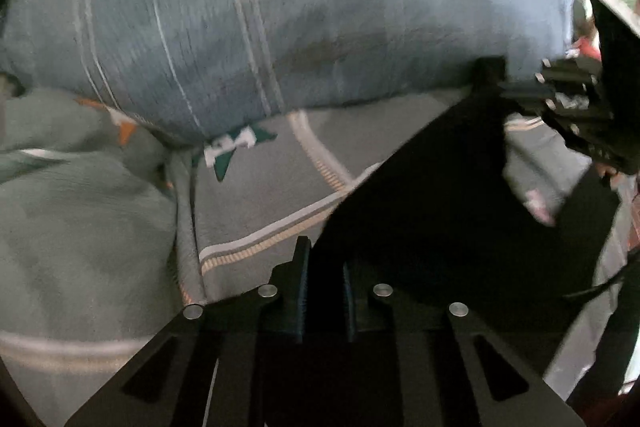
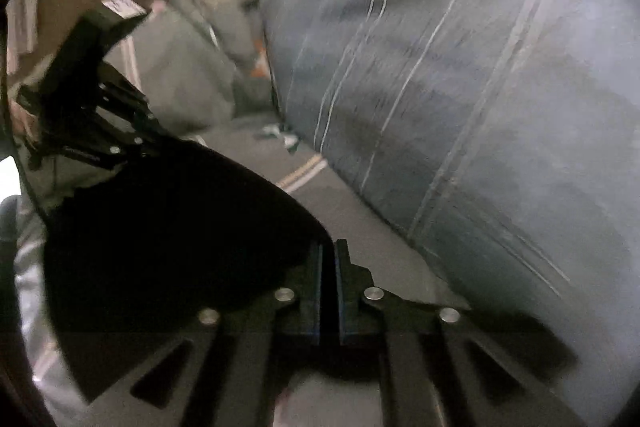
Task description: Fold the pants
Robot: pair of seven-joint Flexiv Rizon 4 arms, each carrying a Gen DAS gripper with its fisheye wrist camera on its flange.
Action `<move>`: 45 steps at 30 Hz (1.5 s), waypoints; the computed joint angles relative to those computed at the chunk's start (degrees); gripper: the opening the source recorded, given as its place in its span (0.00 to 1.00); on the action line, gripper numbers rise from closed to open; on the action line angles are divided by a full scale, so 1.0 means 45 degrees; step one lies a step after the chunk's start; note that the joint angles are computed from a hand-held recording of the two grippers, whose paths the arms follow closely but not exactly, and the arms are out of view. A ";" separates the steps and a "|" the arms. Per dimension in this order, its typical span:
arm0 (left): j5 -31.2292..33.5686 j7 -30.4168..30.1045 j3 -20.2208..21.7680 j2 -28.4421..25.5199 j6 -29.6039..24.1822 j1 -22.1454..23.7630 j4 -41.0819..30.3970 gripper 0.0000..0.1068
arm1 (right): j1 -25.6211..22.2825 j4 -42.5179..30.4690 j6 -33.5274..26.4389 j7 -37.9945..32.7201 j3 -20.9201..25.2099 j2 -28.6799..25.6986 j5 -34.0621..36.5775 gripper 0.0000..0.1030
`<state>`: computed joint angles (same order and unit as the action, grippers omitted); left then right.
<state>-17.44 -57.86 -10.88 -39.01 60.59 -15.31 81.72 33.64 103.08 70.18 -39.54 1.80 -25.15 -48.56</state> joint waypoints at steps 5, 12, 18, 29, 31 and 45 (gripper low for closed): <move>-0.1960 0.2250 -0.2014 0.2498 0.2430 0.1175 0.4254 0.12 | 0.0962 0.2472 0.0213 0.4251 -0.0101 0.2364 -0.3334 0.04; -0.4323 0.3180 -0.2098 0.4042 0.3336 0.0817 0.7941 0.12 | 0.1124 0.4193 -0.0115 0.8510 0.1658 0.2491 -0.4165 0.04; -0.4338 0.2326 -0.1855 0.3658 0.3814 0.0599 0.7962 0.17 | 0.0899 0.4306 0.0148 1.2215 0.1568 0.2023 -0.6220 0.05; -0.8276 0.4031 -0.2886 0.5993 0.4930 0.0874 1.0104 0.66 | -0.0361 0.5390 0.0714 1.6017 0.2078 0.3760 -0.8887 0.41; -0.8794 0.4260 -0.2654 0.6149 0.4977 0.0643 1.0204 0.68 | -0.0575 0.4984 0.0838 1.6301 0.2169 0.3568 -0.9744 0.41; -1.2826 0.6067 -0.2098 0.4667 0.5540 -0.1423 0.8575 0.73 | -0.0414 0.5429 -0.1103 1.7069 0.2580 0.3593 -0.7813 0.43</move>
<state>-75.16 -30.55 -20.31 -18.01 85.52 -21.71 120.31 31.78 127.51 65.21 37.27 13.41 -8.98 -83.72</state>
